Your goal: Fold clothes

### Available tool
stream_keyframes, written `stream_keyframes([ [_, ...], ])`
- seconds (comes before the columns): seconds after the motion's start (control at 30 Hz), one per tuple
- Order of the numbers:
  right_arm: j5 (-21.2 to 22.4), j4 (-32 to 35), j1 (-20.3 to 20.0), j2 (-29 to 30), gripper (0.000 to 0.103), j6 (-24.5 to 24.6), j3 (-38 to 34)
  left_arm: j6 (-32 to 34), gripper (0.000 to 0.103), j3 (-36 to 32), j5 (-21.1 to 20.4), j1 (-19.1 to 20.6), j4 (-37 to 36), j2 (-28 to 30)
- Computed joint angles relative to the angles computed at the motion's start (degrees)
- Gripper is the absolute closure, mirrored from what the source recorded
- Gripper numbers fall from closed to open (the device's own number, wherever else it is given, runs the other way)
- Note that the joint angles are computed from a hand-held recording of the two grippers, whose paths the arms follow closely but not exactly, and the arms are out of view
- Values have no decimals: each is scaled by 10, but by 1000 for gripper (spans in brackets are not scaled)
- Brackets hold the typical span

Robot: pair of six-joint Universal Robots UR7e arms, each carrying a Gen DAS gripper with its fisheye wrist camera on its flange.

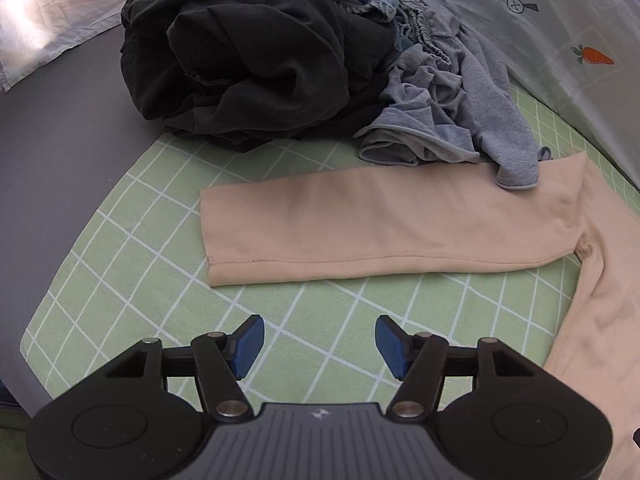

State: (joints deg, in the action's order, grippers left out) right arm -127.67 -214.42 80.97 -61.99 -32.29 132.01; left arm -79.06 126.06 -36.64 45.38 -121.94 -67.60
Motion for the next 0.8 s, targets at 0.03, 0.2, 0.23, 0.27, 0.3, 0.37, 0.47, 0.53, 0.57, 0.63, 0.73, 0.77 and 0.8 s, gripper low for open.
stream_keyframes([
  [0.03,-11,1,4,8,5,7,-3,4,40,3,9,7,-10,-4],
  [0.2,-49,1,18,32,2,31,-16,24,40,10,47,44,-52,-16],
  [0.23,-55,0,20,36,1,35,-19,28,40,10,49,52,-59,-17],
  [0.27,-60,5,22,38,0,44,-21,31,40,10,50,61,-66,-18],
  [0.3,-61,14,21,35,0,58,-22,35,40,10,49,67,-73,-19],
  [0.37,-61,25,20,31,0,72,-21,47,41,8,46,76,-79,-16],
  [0.47,-59,32,18,26,0,90,-16,40,43,2,37,85,-61,-14],
  [0.53,-59,36,17,22,0,102,-12,13,67,3,46,82,-36,-14],
  [0.57,-56,37,15,20,0,107,-11,16,75,8,45,81,-51,-17],
  [0.63,-49,38,12,17,0,113,-8,28,96,23,40,82,-96,-23],
  [0.73,-42,37,9,15,0,110,-6,14,97,34,33,80,-110,-30],
  [0.77,-40,36,8,14,0,106,-5,-4,97,37,33,76,-100,-33],
  [0.8,-36,35,7,13,0,103,-4,-24,97,41,32,71,-87,-36],
])
